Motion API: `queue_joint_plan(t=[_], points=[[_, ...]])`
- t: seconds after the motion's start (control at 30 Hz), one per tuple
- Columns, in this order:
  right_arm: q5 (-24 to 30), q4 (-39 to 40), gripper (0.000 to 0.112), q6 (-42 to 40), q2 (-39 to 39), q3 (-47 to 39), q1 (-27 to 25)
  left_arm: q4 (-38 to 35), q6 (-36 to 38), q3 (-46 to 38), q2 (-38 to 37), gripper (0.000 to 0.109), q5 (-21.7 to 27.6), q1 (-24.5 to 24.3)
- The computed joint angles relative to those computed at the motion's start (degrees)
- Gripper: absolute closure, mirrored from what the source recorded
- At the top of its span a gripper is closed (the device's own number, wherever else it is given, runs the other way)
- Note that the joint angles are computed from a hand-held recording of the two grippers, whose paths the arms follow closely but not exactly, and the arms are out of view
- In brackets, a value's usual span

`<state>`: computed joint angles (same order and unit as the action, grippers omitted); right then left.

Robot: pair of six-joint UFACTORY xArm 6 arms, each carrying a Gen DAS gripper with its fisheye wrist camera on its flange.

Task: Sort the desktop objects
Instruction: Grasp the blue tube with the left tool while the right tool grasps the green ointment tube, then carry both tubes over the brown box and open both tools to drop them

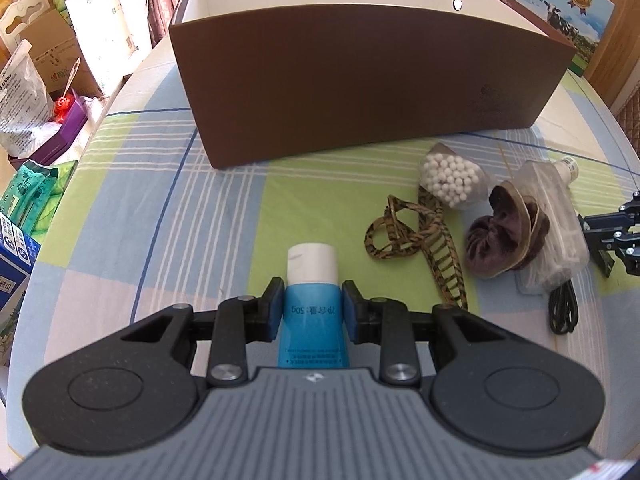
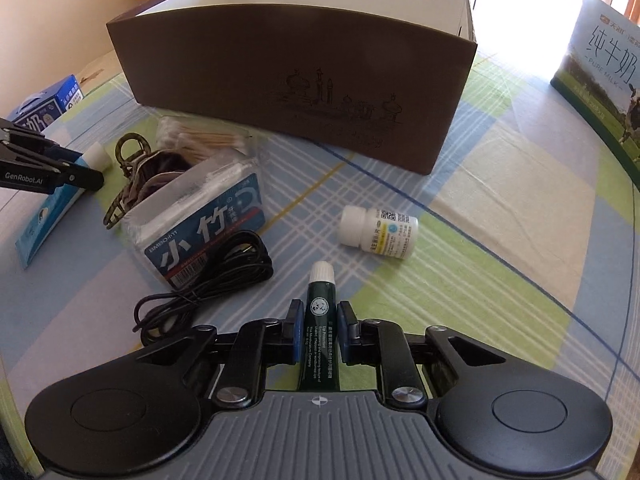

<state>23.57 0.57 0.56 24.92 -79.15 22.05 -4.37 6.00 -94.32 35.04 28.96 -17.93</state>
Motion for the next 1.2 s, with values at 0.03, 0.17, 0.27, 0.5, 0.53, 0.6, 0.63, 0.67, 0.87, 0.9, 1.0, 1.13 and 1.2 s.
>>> queue_joint_plan(t=[0.03, 0.17, 0.27, 0.5, 0.53, 0.6, 0.63, 0.67, 0.87, 0.9, 1.0, 1.13, 1.2], points=[[0.04, 0.32, 0.097, -0.24, 0.1, -0.15, 0.01, -0.33, 0.22, -0.05, 0.01, 0.083, 0.06, 0.03], [-0.27, 0.77, 0.098, -0.87, 0.48, -0.53, -0.05, -0.28, 0.7, 0.41, -0.15, 0.082, -0.55, 0.02], [-1.35, 0.25, 0.098, 0.08, 0.57, -0.21, -0.06, 0.86, 0.65, 1.19, -0.48, 0.082, -1.29, -0.22], [-3.78, -3.09, 0.099, 5.87, -0.82, 2.38, 0.32, -3.29, 3.78, 4.25, -2.79, 0.084, -1.65, -0.16], [-4.41, -3.11, 0.099, 6.46, -1.34, 3.16, 0.37, -4.0, 4.15, 5.17, -3.45, 0.084, -2.03, -0.12], [-6.08, -3.04, 0.099, 7.67, -2.54, 4.81, 0.43, -5.1, 5.26, 7.11, -4.96, 0.084, -3.04, -0.1], [-7.06, -2.96, 0.099, 8.35, -3.16, 5.57, 0.4, -5.65, 5.8, 8.03, -5.75, 0.084, -3.62, -0.1], [-8.01, -2.57, 0.099, 8.81, -3.76, 6.2, 0.38, -6.25, 6.34, 8.77, -6.44, 0.084, -4.14, -0.1], [-12.04, -1.34, 0.099, 10.3, -5.47, 6.62, 0.31, -9.72, 9.36, 10.33, -9.14, 0.084, -7.42, -0.44], [-12.61, -1.27, 0.099, 10.26, -5.5, 6.31, 0.38, -10.57, 10.17, 10.41, -9.5, 0.084, -8.2, -0.59], [-14.12, -1.16, 0.099, 9.95, -5.31, 5.12, 0.66, -13.95, 13.26, 10.5, -10.47, 0.084, -10.32, -1.11], [-15.51, 1.07, 0.099, 7.89, -4.94, 3.82, 1.12, -17.78, 16.67, 10.44, -11.45, 0.084, -12.08, -1.77], [-15.56, 1.98, 0.099, 7.2, -4.65, 3.16, 1.24, -18.61, 17.44, 10.2, -11.67, 0.084, -12.44, -1.97]])
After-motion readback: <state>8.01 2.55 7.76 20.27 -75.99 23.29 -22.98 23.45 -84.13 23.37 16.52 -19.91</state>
